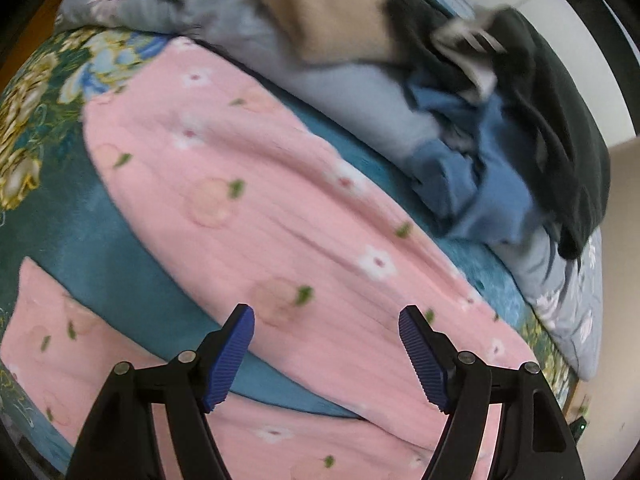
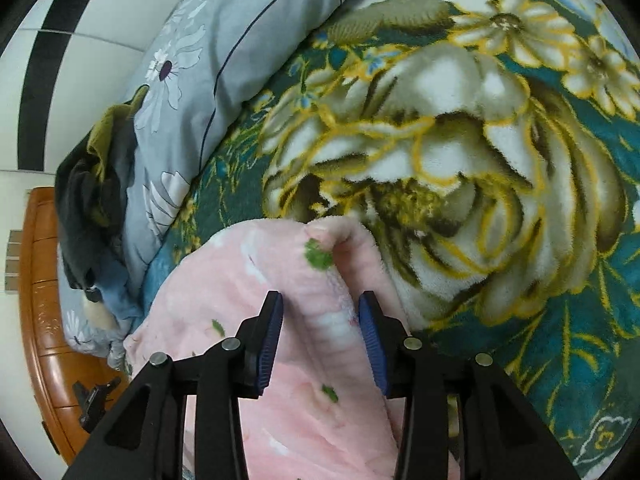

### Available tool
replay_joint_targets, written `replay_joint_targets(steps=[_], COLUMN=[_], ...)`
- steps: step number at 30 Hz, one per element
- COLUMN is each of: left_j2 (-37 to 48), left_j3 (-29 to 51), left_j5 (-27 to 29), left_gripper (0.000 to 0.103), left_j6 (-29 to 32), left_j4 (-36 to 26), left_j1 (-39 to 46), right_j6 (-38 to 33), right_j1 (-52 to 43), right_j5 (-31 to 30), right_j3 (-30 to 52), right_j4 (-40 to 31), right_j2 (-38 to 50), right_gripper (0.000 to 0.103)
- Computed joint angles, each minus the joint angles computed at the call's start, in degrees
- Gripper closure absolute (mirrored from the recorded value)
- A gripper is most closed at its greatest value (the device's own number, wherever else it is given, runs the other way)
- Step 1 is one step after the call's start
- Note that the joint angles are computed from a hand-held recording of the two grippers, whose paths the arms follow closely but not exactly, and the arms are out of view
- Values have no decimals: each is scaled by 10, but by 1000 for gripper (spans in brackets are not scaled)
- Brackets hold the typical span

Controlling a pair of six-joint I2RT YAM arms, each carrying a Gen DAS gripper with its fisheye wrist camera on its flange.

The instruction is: Fold clothes

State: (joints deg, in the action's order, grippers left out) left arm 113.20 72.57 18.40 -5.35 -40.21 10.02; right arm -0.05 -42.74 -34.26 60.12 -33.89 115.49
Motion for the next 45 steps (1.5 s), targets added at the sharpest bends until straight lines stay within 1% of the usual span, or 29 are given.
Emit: replay_joint_targets(steps=[3,4,5,7,8,11,13,17,20,23,26,28,29,31,33,34,35,37,38,39,40,42,43,45], left_j2=[-9,-11,-11,-15,-16,-18,-17,-28,-39,-53,-73,-87,-94,-105,-115,-117,-119,-123,-123,-120,-113,-90,-74,-42], left_j3=[-8,-10,-9,-9,-8,-5,0,-3,-11,-21,-32,-39,-44,-52,-55,-54,-52,-48,-44,-39,-30,-3,14,41], left_j5=[-3,-4,-5,-5,-7,-11,-11,-14,-19,-25,-32,-28,-24,-16,-9,-4,4,36,54,66,77,92,95,82], left_gripper=[24,24,24,24,24,24,24,24,24,24,24,24,23,23,20,20,17,4,0,0,0,0,0,0], left_j6=[-7,-10,-12,-15,-16,-18,-21,-26,-26,-18,-5,3,6,11,22,28,34,50,58,67,81,120,146,189], left_j4=[1,2,1,1,1,1,0,2,-2,-10,-20,-28,-32,-38,-48,-53,-58,-66,-69,-74,-84,-109,-123,-141], left_j1=[-28,-36,-41,-51,-54,-60,-59,-53,-43,-24,12,46,66,109,161,181,206,267,298,321,344,391,415,447], right_j6=[4,5,4,-2,-3,-9,6,85,98,119,140,137,129,115,116,124,133,154,163,167,169,165,160,159], right_j1=[-2,1,4,7,8,18,25,13,36,49,49,50,53,60,61,59,56,54,54,54,55,55,50,38], right_j5=[-30,-39,-45,-54,-52,-29,-10,10,60,85,84,84,89,107,114,111,106,95,92,90,91,88,84,91], right_j3=[17,24,28,27,25,30,55,122,159,158,145,139,140,140,128,112,91,33,-1,-33,-69,-130,-163,-224], right_j4=[2,1,0,-9,-17,-34,-18,36,36,46,57,52,43,22,15,20,28,52,61,64,59,37,18,-24], right_j2=[19,22,23,15,8,-14,-21,15,52,72,67,54,47,28,4,-18,-43,-108,-147,-188,-232,-309,-351,-439], right_gripper=[55,55,57,77,93,95,96,97,98,97,96,94,93,86,69,66,61,49,41,35,33,18,14,13])
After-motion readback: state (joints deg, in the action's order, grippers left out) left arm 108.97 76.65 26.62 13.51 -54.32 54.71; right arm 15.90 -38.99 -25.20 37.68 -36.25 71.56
